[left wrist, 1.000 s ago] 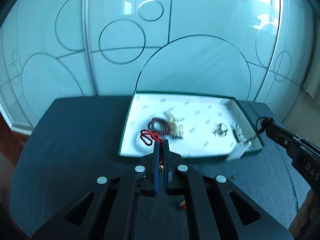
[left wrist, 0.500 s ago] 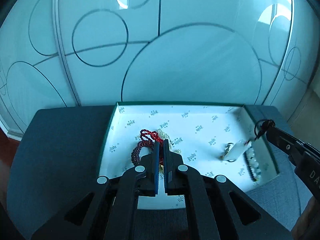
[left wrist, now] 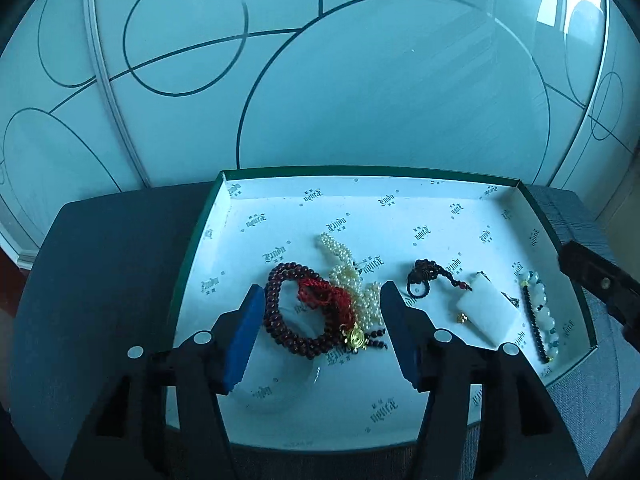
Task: Organize jewelry
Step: 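Open both tools to release the charm and pendant in the box, then close the left tool on the red tassel of the gold bell charm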
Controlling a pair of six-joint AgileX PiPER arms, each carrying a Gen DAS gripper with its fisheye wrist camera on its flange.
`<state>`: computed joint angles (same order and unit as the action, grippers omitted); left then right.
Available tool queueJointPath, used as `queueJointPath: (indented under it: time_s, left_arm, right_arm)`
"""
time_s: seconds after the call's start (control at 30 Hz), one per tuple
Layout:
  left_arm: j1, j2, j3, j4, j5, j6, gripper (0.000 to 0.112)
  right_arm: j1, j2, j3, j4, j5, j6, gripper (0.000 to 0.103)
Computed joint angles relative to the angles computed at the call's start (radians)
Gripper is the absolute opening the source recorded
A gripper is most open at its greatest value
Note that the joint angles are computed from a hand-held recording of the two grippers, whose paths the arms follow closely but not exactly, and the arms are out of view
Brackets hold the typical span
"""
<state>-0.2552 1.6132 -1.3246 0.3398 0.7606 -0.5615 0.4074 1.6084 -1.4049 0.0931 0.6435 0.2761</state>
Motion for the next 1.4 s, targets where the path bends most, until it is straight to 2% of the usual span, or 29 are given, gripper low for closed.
queueJointPath:
  time_s: [0.13,0.33,0.53,0.73,1.07,1.4]
  left_arm:
    - [-0.017,-0.075,0.061,0.009,0.006,-0.028,0.06]
    - [-0.041,-0.241,0.238,0.03,-0.002,-0.093,0.06]
    - [-0.07,-0.351,0.394,0.032,-0.008,-0.142,0.06]
    - [-0.132,-0.372,0.459,0.049,-0.018,-0.186,0.06]
    - [-0.193,-0.319,0.428,0.049,-0.024,-0.168,0.06]
    - [-0.223,-0.356,0.426,0.046,-0.025,-0.168,0.06]
  right_arm:
    - [-0.005,-0.132,0.137,-0.009,-0.022,0.01,0.034]
    - [0.005,-0.305,0.34,-0.037,-0.009,0.054,0.033]
    - [0.029,-0.389,0.469,-0.057,-0.002,0.106,0.033]
    - [0.045,-0.425,0.514,-0.072,0.003,0.131,0.033]
    - [0.031,-0.443,0.532,-0.043,0.013,0.103,0.033]
    - [0.013,-0.449,0.536,-0.011,0.007,0.077,0.033]
